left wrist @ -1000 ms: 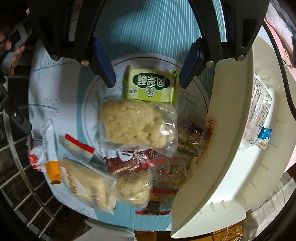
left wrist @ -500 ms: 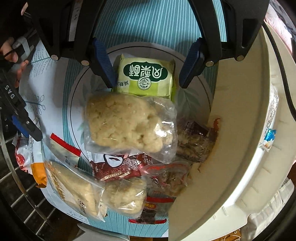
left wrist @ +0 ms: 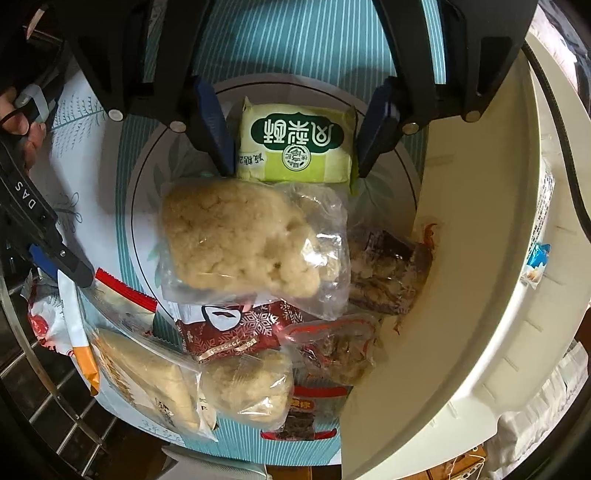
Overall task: Organize snacks
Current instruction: 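Grasp the green pineapple cake with the left tool while the right tool grasps the orange bar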
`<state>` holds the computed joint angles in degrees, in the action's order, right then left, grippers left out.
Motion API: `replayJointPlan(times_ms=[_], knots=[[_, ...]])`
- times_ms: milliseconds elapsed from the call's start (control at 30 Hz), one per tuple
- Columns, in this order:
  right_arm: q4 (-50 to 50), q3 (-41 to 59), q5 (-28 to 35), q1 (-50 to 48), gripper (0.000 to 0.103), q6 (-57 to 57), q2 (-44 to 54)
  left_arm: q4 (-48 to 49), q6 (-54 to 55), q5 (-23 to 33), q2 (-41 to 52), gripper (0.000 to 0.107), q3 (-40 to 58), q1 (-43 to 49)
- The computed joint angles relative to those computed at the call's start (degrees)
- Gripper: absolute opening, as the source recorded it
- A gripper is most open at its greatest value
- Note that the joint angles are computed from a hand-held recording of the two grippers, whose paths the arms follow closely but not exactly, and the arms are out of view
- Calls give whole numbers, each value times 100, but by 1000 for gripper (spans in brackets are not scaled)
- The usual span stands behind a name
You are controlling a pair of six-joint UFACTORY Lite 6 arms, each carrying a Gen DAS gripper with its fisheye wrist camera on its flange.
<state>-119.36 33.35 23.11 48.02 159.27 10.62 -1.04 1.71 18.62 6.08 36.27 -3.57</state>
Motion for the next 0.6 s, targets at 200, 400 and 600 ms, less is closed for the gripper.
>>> replayJointPlan(times_ms=[200, 400, 600], knots=[[583, -19, -138, 97, 41, -501, -177, -285, 462, -104, -302, 56, -279, 135], [1944, -41, -142, 368, 41, -1591, -511, -511, 818, 46, -617, 51, -473, 337], [3355, -93, -49, 781, 40, -2642, -968, -218, 681, 267, -960, 51, -721, 394]])
